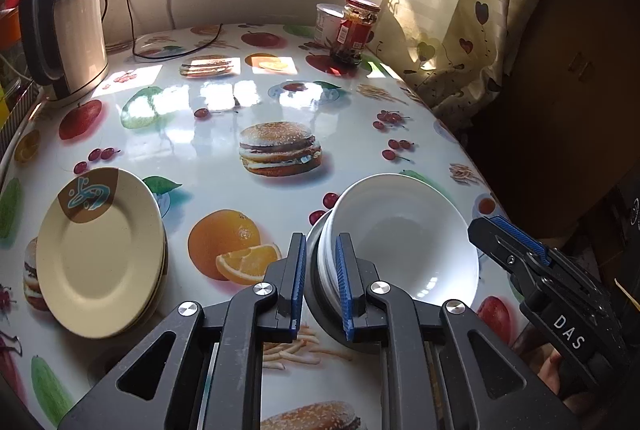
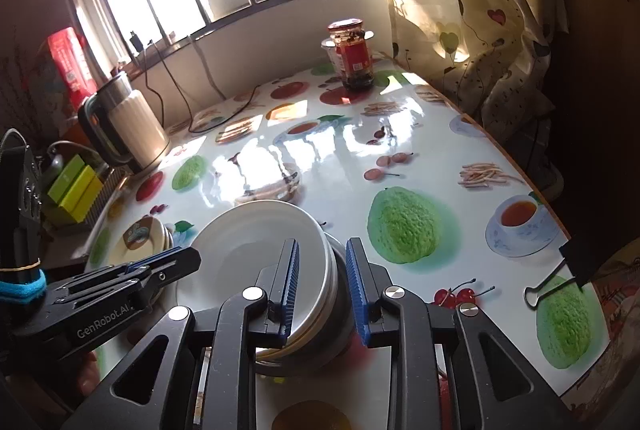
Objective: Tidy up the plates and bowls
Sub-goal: 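Open both grippers and shift them down around the whole bowl stack rim, then close both grippers on the rim of the stacked bowls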
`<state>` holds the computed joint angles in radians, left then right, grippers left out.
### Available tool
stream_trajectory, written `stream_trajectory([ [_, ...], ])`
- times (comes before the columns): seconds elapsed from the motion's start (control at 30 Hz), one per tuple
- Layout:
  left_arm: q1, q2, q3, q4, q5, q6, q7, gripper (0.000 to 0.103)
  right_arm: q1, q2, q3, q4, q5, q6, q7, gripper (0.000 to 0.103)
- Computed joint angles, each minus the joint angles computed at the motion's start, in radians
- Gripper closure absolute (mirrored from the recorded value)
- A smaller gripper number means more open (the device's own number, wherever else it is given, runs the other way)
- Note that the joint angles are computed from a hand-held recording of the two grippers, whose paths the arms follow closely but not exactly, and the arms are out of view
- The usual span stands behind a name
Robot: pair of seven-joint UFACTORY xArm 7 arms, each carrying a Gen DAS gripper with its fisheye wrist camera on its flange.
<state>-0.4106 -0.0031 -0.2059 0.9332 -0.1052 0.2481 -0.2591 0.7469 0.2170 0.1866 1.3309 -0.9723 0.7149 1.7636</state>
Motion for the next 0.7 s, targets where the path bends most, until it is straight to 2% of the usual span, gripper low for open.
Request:
stream_trajectory([
  [0.07,0.003,-0.016,0.002,-0.017,0.046,-0.016,-0.036,0.081,0.007,-0.013,0.0,-0.012,-0.018,0.01,0.022,0.073],
  [0.2,0.019,-0.049,0.0,-0.05,0.153,-0.033,-0.131,0.08,0.003,-0.034,0.011,-0.033,-0.031,0.024,0.05,0.072],
  [0.3,0.026,-0.065,-0.001,-0.069,0.179,-0.05,-0.152,0.08,-0.003,-0.049,0.021,-0.052,-0.038,0.028,0.07,0.072],
  [0.43,0.026,-0.087,0.003,-0.104,0.157,-0.073,-0.13,0.08,-0.01,-0.066,0.033,-0.075,-0.055,0.029,0.095,0.07],
  [0.5,0.037,-0.09,0.001,-0.117,0.171,-0.074,-0.147,0.079,-0.014,-0.076,0.039,-0.091,-0.059,0.035,0.11,0.065],
  [0.6,0.075,-0.093,-0.02,-0.137,0.283,-0.074,-0.242,0.074,-0.024,-0.096,0.048,-0.127,-0.063,0.03,0.144,0.063],
  [0.7,0.068,-0.09,-0.011,-0.149,0.274,-0.073,-0.238,0.074,-0.035,-0.107,0.058,-0.154,-0.054,0.029,0.16,0.062],
])
